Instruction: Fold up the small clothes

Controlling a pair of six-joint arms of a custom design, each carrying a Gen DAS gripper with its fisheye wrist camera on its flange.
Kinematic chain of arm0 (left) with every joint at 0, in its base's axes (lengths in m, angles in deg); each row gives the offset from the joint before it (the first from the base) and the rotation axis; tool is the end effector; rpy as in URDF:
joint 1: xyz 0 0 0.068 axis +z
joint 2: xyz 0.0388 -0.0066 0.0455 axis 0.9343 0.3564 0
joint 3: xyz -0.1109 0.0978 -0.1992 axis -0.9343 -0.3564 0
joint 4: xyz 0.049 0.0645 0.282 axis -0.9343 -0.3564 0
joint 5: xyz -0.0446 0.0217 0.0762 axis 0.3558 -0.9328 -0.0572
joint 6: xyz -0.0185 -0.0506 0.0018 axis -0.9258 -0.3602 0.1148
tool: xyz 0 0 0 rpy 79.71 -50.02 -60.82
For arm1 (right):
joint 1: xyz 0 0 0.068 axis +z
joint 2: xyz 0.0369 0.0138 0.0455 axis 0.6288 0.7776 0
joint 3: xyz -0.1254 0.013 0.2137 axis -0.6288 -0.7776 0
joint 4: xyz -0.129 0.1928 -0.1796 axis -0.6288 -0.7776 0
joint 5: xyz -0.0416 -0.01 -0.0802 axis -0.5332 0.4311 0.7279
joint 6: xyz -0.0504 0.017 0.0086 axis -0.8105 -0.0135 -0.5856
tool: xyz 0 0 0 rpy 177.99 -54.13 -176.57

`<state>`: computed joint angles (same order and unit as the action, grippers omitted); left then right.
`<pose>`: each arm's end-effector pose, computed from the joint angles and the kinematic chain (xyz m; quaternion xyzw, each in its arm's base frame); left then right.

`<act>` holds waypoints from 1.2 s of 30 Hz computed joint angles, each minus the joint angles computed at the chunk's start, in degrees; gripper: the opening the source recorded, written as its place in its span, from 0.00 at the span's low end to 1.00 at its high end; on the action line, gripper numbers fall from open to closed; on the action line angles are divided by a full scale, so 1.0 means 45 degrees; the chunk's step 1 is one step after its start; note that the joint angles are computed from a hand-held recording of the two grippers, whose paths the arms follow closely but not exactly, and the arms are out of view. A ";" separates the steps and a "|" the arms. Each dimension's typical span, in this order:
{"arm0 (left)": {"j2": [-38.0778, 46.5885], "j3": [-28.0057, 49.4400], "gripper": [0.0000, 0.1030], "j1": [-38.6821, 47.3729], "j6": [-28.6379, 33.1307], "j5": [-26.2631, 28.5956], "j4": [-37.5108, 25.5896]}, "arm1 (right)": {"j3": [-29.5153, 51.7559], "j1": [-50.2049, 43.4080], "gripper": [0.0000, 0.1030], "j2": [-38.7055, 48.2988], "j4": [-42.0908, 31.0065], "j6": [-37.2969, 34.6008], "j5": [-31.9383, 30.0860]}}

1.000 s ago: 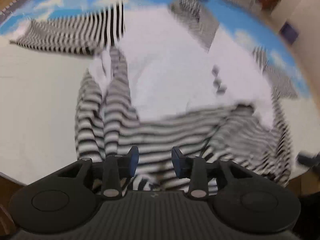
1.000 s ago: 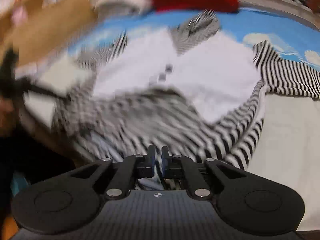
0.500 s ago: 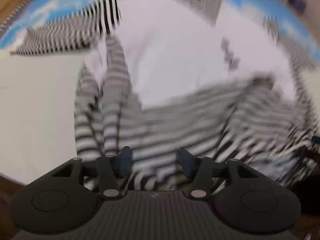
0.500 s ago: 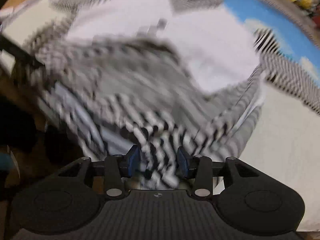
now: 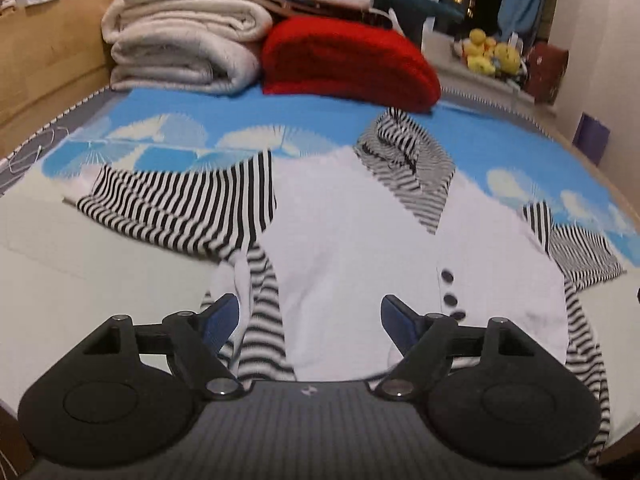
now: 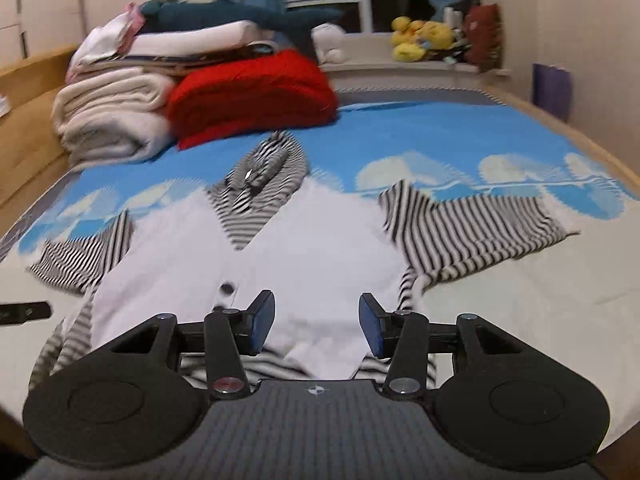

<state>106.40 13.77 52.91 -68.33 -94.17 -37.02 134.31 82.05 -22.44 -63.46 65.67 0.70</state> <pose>0.2220 -0.0576 0.2509 -0.0243 0.9132 -0.0225 0.4061 0.1522 0.1167 0.2767 0.0707 0.8868 0.0549 0.4535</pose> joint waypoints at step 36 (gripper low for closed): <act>1.3792 0.9325 0.74 0.6899 0.1422 -0.0054 0.3836 | 0.6319 -0.3957 0.54 1.1788 0.7074 -0.4478 -0.5123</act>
<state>168.46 55.74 83.96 -61.94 -94.41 -19.76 162.74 64.24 30.60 -31.63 45.52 -22.36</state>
